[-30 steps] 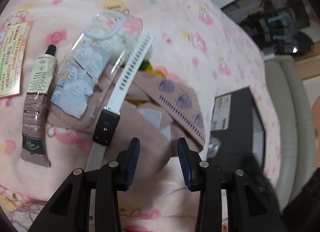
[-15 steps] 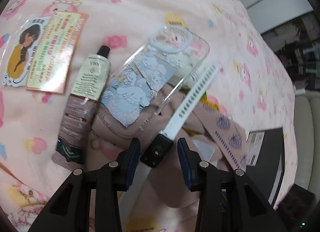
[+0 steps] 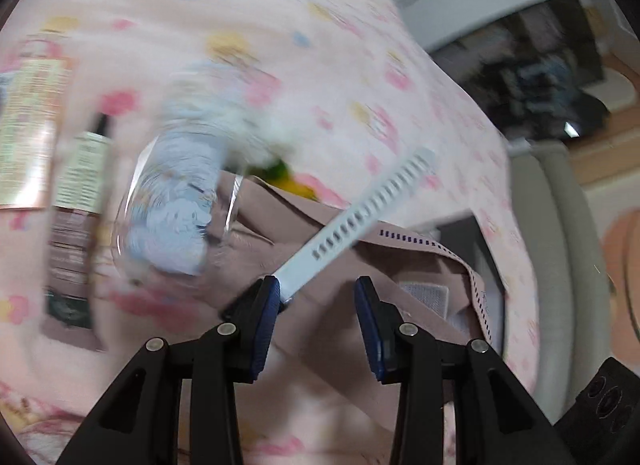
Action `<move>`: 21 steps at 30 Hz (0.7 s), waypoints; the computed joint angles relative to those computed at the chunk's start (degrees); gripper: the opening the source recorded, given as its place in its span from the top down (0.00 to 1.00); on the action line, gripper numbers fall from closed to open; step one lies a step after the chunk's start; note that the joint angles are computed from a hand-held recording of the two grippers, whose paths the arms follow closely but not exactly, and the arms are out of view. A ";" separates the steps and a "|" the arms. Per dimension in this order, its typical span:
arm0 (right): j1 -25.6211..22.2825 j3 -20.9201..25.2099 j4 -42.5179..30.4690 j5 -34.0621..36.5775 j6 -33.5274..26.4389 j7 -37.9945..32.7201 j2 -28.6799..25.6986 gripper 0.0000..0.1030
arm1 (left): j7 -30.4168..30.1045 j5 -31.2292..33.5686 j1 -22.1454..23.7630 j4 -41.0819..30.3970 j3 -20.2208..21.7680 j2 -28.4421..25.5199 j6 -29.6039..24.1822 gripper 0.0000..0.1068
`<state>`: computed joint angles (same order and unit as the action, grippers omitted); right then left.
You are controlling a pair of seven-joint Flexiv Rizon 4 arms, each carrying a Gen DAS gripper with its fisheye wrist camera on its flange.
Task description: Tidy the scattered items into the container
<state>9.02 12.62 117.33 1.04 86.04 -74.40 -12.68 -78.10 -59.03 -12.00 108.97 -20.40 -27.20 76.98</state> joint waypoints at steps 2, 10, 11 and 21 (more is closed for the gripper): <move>0.29 -0.98 3.23 -0.32 1.48 1.49 2.66 0.98 | -3.99 5.60 -1.57 -0.74 3.06 -0.01 -3.04 0.67; -1.96 0.27 7.92 10.84 -4.30 -5.56 10.17 0.98 | -34.01 41.23 -11.54 -11.02 22.26 -3.05 -14.44 0.67; -1.71 -0.39 8.88 11.35 -4.93 -5.82 11.10 0.98 | -33.37 41.01 -10.67 -10.27 21.22 -2.73 -13.08 0.67; -1.52 -5.00 11.75 16.19 -15.48 -8.44 14.83 0.95 | -10.13 27.42 -0.05 -7.57 2.87 -3.15 -13.96 0.67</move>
